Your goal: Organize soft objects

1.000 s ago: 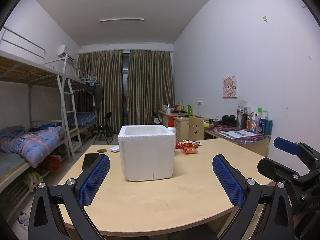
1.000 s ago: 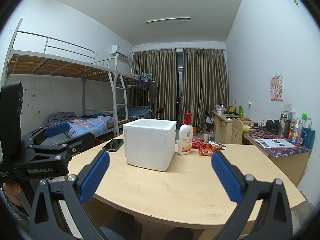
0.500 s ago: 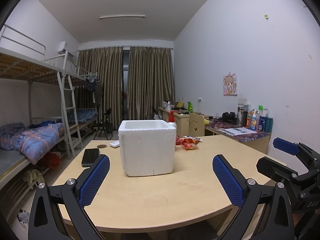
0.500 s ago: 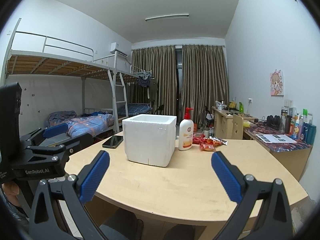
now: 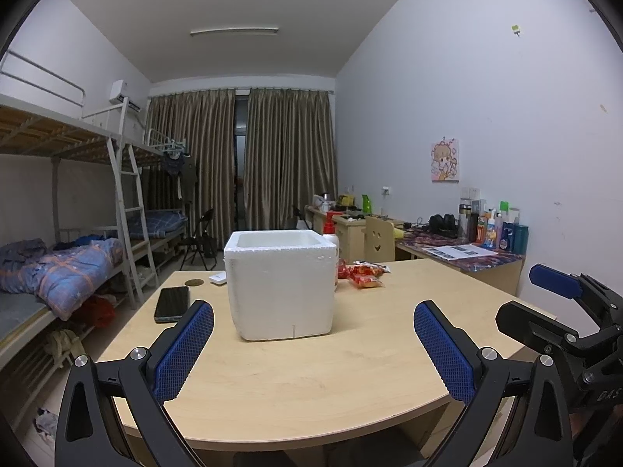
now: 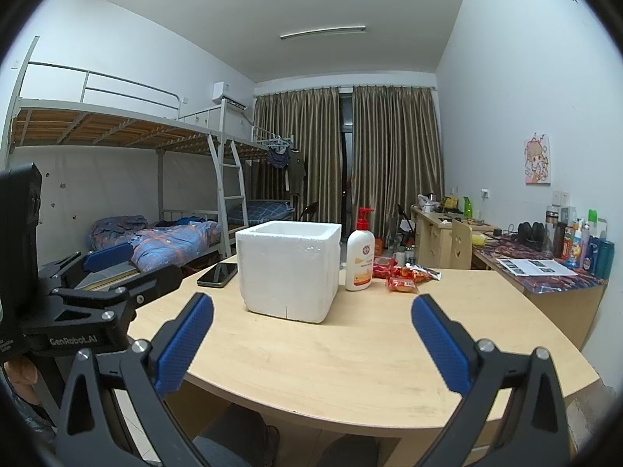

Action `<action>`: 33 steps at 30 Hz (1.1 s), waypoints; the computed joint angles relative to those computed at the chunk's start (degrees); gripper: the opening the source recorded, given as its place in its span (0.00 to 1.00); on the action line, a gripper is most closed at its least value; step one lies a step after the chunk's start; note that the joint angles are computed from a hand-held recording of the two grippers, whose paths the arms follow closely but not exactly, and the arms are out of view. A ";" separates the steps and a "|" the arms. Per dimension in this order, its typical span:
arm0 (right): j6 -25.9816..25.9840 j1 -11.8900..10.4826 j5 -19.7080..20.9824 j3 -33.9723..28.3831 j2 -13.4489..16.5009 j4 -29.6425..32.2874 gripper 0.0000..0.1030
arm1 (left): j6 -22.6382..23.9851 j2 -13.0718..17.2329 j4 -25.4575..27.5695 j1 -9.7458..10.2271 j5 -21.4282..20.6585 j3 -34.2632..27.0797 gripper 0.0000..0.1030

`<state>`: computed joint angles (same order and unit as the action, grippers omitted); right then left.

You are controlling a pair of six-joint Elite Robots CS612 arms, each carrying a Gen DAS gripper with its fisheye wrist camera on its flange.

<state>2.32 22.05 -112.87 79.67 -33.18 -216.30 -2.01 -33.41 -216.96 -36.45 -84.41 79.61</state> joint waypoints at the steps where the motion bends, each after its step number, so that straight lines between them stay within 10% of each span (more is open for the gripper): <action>1: -0.12 0.00 -0.03 0.06 -0.05 0.04 1.00 | -0.05 -0.01 0.18 0.01 -0.21 -0.01 1.00; 33: -0.02 0.24 -0.34 0.23 -0.41 1.03 1.00 | 0.32 -0.05 -0.15 -0.05 -0.62 0.34 1.00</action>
<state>2.30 22.29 -113.21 79.90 -33.59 -215.26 -1.68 -33.46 -217.11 -36.50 -85.04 79.95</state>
